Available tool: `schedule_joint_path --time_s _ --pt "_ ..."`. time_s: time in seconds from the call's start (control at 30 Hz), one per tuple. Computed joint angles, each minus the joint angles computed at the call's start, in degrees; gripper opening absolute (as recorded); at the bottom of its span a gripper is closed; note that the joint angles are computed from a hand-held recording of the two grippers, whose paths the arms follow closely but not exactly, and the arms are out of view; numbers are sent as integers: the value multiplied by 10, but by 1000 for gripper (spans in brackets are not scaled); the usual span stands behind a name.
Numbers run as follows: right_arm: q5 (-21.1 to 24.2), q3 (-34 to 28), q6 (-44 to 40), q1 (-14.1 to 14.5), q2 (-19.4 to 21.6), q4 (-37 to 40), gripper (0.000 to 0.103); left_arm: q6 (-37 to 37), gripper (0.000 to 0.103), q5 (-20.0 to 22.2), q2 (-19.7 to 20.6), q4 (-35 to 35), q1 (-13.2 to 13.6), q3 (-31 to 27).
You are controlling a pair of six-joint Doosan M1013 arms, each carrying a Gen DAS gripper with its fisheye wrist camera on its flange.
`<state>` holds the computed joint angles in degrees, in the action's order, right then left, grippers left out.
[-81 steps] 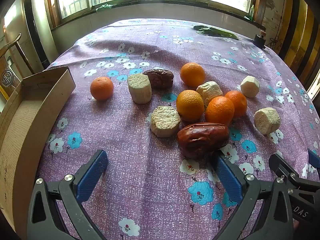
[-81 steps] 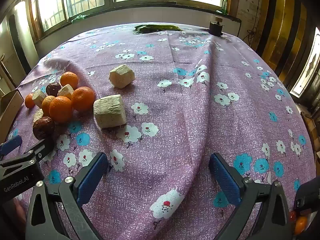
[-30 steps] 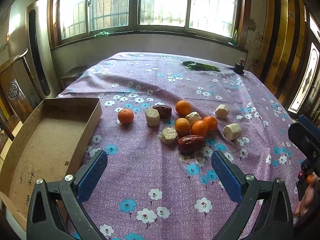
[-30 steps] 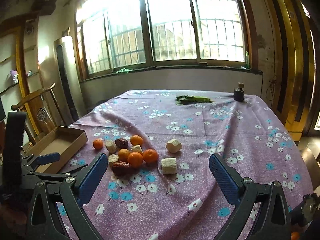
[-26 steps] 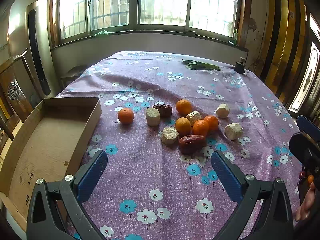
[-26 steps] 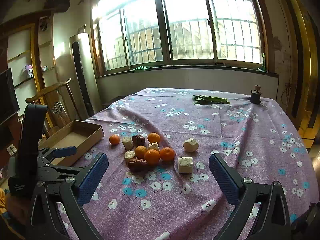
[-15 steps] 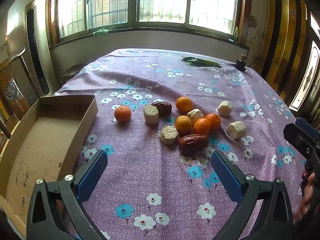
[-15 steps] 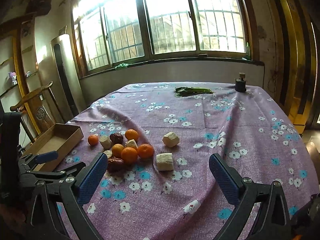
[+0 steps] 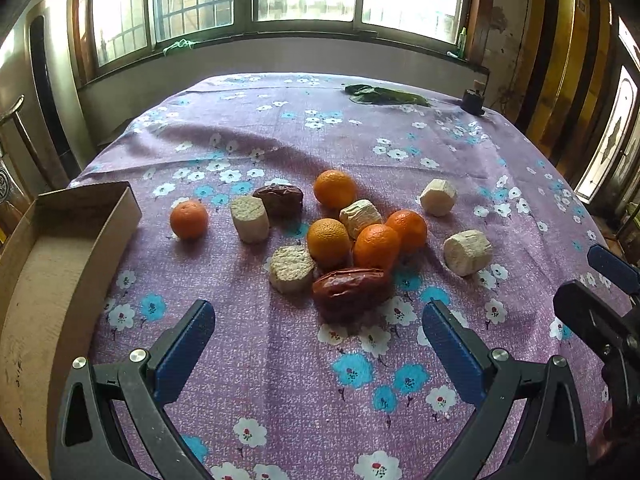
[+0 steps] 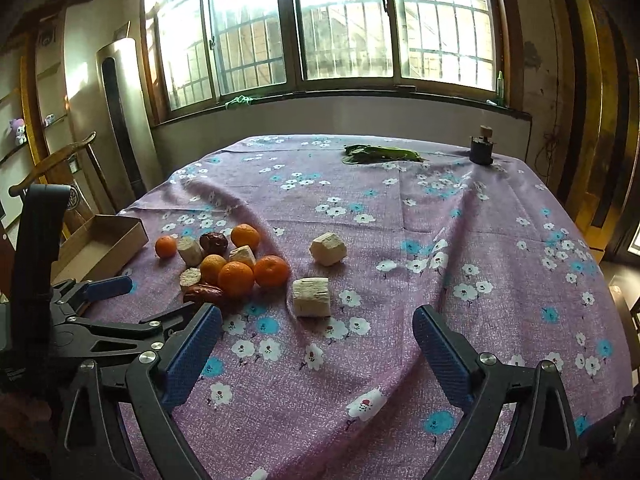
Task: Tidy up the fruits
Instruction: 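Grasp the red date with the left tool while the right tool grasps a white yam chunk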
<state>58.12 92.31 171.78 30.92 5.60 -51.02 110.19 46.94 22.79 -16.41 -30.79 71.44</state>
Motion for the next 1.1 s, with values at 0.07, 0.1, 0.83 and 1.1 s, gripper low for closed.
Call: schedule_joint_path --time_s 0.07,0.1,0.83,1.1 --pt "-5 2 -2 -4 0 10 98 -18 103 6 7 14 -3 -8" --pt "-8 3 -3 -5 -1 13 99 -26 103 10 11 21 -5 -12" --pt "-15 -21 -99 -49 23 106 80 6 48 30 11 -11 4 -15" --pt "-50 -43 -201 -88 49 210 52 7 48 35 10 -15 10 -18"
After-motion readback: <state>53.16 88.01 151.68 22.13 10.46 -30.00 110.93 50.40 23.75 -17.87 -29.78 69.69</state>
